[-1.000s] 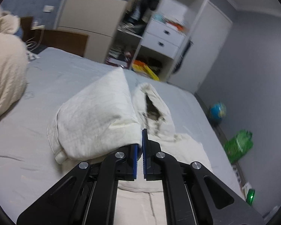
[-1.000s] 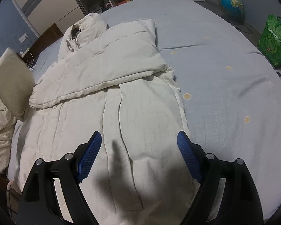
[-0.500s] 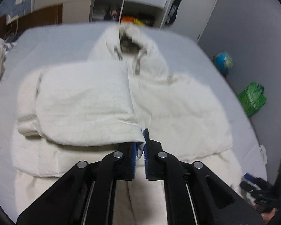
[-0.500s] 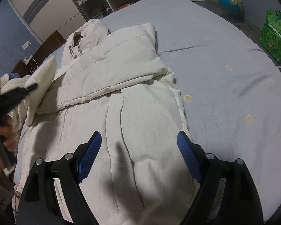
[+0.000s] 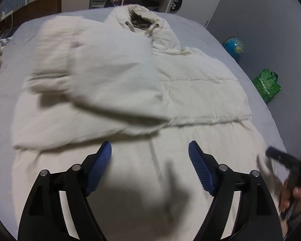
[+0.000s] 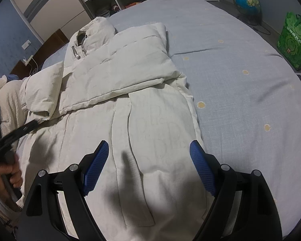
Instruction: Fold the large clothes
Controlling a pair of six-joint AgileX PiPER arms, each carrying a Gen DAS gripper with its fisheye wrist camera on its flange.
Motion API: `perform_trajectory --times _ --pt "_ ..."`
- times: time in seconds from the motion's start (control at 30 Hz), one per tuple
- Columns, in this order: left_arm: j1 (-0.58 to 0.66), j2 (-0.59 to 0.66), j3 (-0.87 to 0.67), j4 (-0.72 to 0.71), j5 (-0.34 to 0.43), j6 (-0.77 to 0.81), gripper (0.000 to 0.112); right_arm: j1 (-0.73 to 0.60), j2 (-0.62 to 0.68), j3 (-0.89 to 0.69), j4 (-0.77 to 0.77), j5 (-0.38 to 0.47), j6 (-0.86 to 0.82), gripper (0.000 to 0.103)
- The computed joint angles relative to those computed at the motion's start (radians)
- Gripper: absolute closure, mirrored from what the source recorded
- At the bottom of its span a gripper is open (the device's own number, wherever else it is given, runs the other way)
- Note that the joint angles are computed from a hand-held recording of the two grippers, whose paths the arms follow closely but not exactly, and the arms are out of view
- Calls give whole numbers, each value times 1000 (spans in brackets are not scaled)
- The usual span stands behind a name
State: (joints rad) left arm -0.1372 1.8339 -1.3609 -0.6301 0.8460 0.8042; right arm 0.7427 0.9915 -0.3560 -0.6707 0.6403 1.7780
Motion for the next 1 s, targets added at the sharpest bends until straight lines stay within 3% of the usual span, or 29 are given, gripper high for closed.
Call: perform_trajectory --times 0.17,0.33,0.63,0.77,0.87,1.0 --pt "195 -95 79 -52 67 155 33 5 35 -21 14 13 -19 24" --pt "376 -153 121 -40 86 264 30 8 91 -62 53 42 -71 24" --pt "551 -173 141 -76 132 335 22 94 270 -249 75 158 -207 24" --pt "578 -148 124 -89 128 297 20 114 424 -439 74 191 -305 24" --pt "587 -129 114 -84 112 258 20 110 585 -646 85 223 -429 24" --pt "625 -117 99 -132 152 271 20 101 801 -979 106 294 -607 24"
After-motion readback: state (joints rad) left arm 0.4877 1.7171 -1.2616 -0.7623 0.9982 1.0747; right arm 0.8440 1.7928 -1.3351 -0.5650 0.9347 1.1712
